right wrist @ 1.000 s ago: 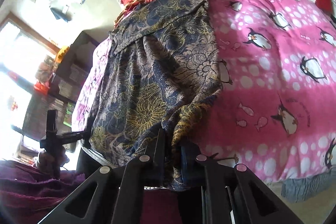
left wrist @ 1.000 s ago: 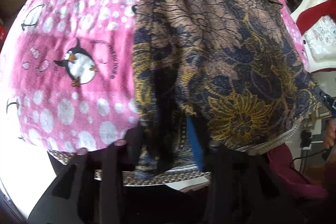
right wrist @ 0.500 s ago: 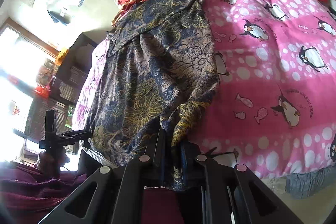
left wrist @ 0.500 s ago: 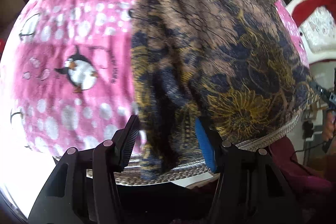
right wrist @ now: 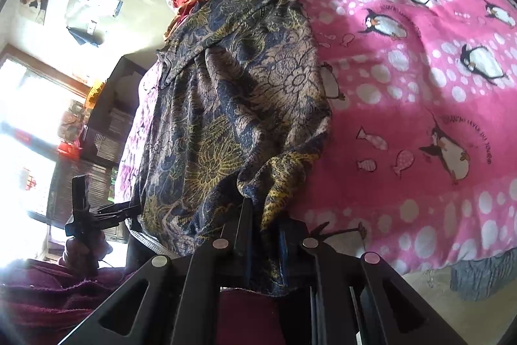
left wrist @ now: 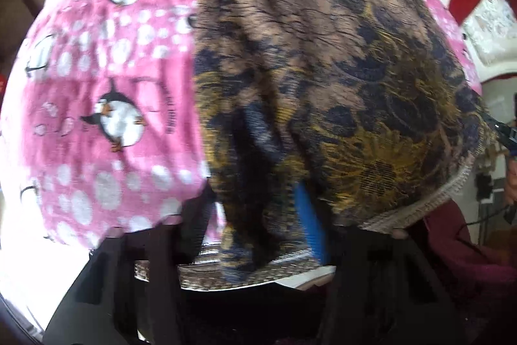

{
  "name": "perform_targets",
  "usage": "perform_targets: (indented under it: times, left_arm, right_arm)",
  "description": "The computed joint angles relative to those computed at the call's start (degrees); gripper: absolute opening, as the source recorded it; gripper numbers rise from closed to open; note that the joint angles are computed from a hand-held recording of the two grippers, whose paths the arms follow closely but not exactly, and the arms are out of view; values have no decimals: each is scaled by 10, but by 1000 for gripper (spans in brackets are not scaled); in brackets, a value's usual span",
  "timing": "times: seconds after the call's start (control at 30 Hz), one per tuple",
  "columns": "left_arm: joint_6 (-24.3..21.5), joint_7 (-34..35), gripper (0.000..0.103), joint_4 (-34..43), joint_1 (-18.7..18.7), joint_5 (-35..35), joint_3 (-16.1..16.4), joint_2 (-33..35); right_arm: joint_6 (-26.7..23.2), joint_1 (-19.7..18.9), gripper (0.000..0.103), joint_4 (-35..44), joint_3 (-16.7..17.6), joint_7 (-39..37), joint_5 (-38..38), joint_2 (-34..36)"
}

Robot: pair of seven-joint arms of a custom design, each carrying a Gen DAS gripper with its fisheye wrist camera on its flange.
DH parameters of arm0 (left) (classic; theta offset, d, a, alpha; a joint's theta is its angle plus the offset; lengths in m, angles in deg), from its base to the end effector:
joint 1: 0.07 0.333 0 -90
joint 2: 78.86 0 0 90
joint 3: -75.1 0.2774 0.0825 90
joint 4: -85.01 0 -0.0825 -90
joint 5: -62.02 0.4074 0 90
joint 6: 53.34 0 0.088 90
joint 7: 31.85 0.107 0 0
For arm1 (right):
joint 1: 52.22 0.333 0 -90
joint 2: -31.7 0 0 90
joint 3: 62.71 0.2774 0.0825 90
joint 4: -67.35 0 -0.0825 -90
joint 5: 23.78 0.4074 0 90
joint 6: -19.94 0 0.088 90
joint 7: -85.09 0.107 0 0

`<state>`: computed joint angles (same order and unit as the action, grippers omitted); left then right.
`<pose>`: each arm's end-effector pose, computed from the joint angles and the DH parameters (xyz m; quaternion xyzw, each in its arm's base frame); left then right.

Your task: Fold small clothes

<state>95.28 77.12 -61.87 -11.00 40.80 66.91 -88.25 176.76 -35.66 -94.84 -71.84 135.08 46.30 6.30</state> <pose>0.4548 -0.1481 0.2861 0.5609 -0.8163 0.1382 0.0021 0.3958 0.0240 0.2863 -0.5706 0.7370 0.0576 0.3577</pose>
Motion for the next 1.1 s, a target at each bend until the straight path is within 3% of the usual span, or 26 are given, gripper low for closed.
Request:
perform_targets:
  times: [0.03, 0.07, 0.1, 0.3, 0.47, 0.57, 0.7, 0.8, 0.93, 1.1]
  left_arm:
    - [4, 9, 27, -2, -3, -4, 0, -1]
    - [8, 10, 11, 2, -6, -7, -2, 3]
    - [4, 16, 7, 7, -8, -16, -1, 6]
    - [12, 120, 5, 42, -13, -174, 30, -10]
    - [58, 121, 5, 88, -2, -192, 27, 2]
    - [79, 125, 5, 131, 6, -190, 24, 31]
    - [116, 114, 5, 212, 24, -165, 11, 99]
    - [116, 79, 5, 321, 42, -122, 0, 192]
    - [107, -12, 5, 456, 38, -25, 5, 303]
    - [61, -100, 5, 635, 32, 64, 15, 436]
  right_arm:
    - [-4, 0, 12, 1, 0, -1, -1, -1]
    - [-10, -1, 12, 2, 0, 0, -8, -3]
    - [-6, 0, 9, 3, 3, -1, -9, -7]
    - [29, 17, 8, 30, -8, -64, 50, -27]
    - [32, 18, 8, 106, -15, -155, 128, 8]
    - [38, 5, 8, 169, -2, -206, 174, 55]
    - [40, -25, 8, 272, 19, -213, 175, 146]
    - [35, -53, 8, 360, 33, -187, 152, 225]
    - [34, -87, 8, 481, 51, -104, 79, 334]
    - [19, -111, 8, 634, 55, 36, -57, 470]
